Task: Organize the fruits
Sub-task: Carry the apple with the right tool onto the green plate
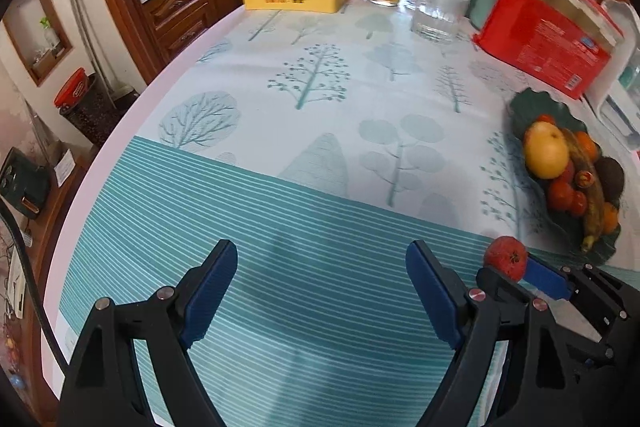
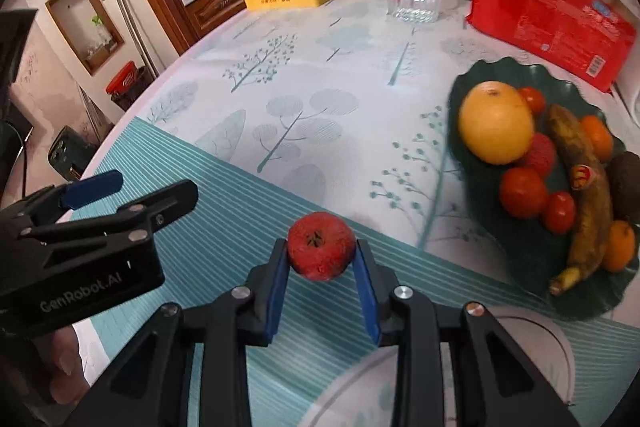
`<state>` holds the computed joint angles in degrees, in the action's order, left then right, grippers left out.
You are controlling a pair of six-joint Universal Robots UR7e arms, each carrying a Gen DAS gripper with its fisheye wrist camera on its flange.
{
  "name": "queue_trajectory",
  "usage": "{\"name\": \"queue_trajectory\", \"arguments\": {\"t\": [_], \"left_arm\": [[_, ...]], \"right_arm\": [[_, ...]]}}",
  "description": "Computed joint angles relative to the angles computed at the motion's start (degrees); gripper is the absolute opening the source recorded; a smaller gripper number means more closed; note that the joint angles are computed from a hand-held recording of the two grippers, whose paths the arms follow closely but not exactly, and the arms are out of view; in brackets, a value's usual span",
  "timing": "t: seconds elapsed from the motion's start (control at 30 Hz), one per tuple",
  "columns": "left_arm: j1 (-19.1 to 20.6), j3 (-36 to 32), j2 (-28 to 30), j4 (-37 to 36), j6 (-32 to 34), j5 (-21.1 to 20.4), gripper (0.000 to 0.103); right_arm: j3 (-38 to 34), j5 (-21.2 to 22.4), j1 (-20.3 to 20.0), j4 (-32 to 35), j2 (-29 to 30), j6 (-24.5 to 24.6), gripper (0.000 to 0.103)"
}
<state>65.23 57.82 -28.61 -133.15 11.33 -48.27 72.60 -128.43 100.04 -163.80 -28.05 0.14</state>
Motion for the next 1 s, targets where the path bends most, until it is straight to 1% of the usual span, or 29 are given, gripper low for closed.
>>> {"name": "queue_trajectory", "arguments": {"t": [0.13, 0.27, 0.43, 0.53, 0.6, 0.73, 0.83, 0.87, 0.93, 1.0], "left_arm": [[-1.5, 2.6, -1.5, 1.3, -0.5, -1.3, 0.085], [-3.5, 5.3, -2.8, 1.1, -1.0, -3.0, 0.086], [-6.3, 6.7, -3.3, 0.6, -0.6, -4.6, 0.092], [-8.1, 5.6, -2.9, 0.8, -0.8, -5.2, 0.098], [-9.0, 3.3, -2.0, 1.9, -1.8, -5.7, 0.100], [-10.5, -4.9, 1.5, 5.8, -2.0, -6.5, 0.101], [-11.3, -13.0, 5.1, 9.5, -2.1, -7.2, 0.102], [-11.5, -17.0, 6.9, 11.5, -2.1, -7.5, 0.102], [-11.6, -22.9, 9.7, 13.9, -1.5, -7.6, 0.102], [-11.7, -30.2, 13.5, 17.4, -0.9, -7.1, 0.102]], "right_arm": [[5.4, 0.7, -0.2, -2.0, -4.1, 3.0, 0.032], [10.3, -0.7, 0.3, -5.1, -8.1, 3.9, 0.032], [13.8, -1.7, 0.5, -5.5, -13.6, 6.5, 0.032], [14.8, -2.1, 0.7, -4.6, -17.1, 8.2, 0.032], [14.3, -2.4, 0.7, -2.5, -19.2, 9.1, 0.032], [10.9, -3.3, 1.0, 2.7, -21.5, 9.6, 0.032], [6.8, -3.1, 0.9, 6.7, -21.7, 9.5, 0.032], [5.4, -3.8, 0.9, 7.5, -21.5, 9.1, 0.032], [2.2, -5.2, 0.9, 8.9, -20.4, 7.6, 0.032], [-0.6, -5.3, 0.4, 11.6, -19.4, 8.0, 0.032]]}}
